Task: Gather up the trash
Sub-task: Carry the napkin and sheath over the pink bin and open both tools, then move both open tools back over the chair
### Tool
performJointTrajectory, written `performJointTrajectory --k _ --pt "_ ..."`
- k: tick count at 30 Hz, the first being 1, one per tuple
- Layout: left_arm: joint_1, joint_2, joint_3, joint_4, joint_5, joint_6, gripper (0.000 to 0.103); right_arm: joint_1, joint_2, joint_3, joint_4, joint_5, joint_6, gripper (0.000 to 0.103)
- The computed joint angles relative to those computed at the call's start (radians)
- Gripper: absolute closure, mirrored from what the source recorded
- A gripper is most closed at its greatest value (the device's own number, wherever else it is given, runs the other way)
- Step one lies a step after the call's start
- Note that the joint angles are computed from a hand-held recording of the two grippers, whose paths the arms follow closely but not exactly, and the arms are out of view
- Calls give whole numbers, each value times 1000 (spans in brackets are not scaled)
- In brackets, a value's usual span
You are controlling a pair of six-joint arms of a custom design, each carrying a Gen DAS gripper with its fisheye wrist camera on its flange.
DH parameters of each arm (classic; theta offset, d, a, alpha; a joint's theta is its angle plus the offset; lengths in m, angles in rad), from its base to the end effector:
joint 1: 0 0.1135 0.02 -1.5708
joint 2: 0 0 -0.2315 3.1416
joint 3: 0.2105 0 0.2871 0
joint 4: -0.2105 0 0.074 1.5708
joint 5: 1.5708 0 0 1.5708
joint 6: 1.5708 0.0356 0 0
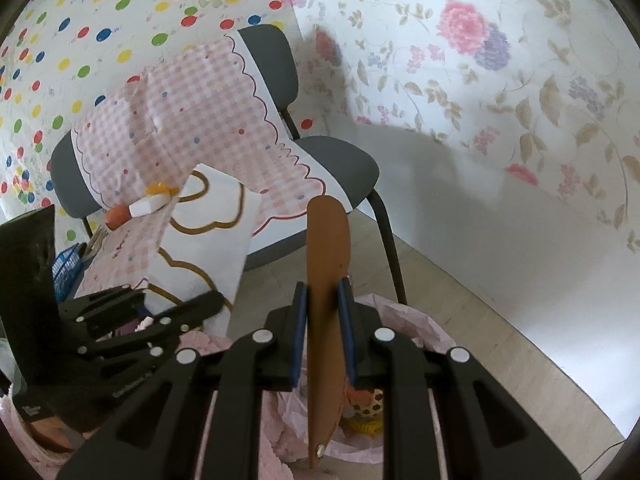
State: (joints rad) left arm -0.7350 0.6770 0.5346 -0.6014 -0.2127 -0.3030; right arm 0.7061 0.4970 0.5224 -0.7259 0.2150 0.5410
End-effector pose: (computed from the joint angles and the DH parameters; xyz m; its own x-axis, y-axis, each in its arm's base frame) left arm 0.1579 -0.1326 0.2044 -0.6406 0.1859 -0.7450 0.3658 0.9270 -0.0832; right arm 0.1410 0.1103 0.2209 -0.6830 0.0788 -0.7262 -0.1844 0.9433 0.2758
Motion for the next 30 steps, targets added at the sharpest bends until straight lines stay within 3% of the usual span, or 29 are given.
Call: performJointTrajectory --k 3,5,6,9,19,30 --pt "11 49 22 24 15 10 71 -41 -3 -9 19 -36 -17 86" --pt "21 72 33 30 23 13 44 -69 10 -12 30 -60 -26 84" --pt "16 74 33 30 4 10 43 -76 11 -15 31 -63 -29 81" --pt "25 37 19 3 -6 17 43 -77 8 -18 29 -61 -35 73" --pt "153 -152 -38 -130 11 -1 43 -58 14 -5 15 -41 -26 73" --pt "370 -335 -33 -272 95 64 43 76 178 111 81 48 -3 73"
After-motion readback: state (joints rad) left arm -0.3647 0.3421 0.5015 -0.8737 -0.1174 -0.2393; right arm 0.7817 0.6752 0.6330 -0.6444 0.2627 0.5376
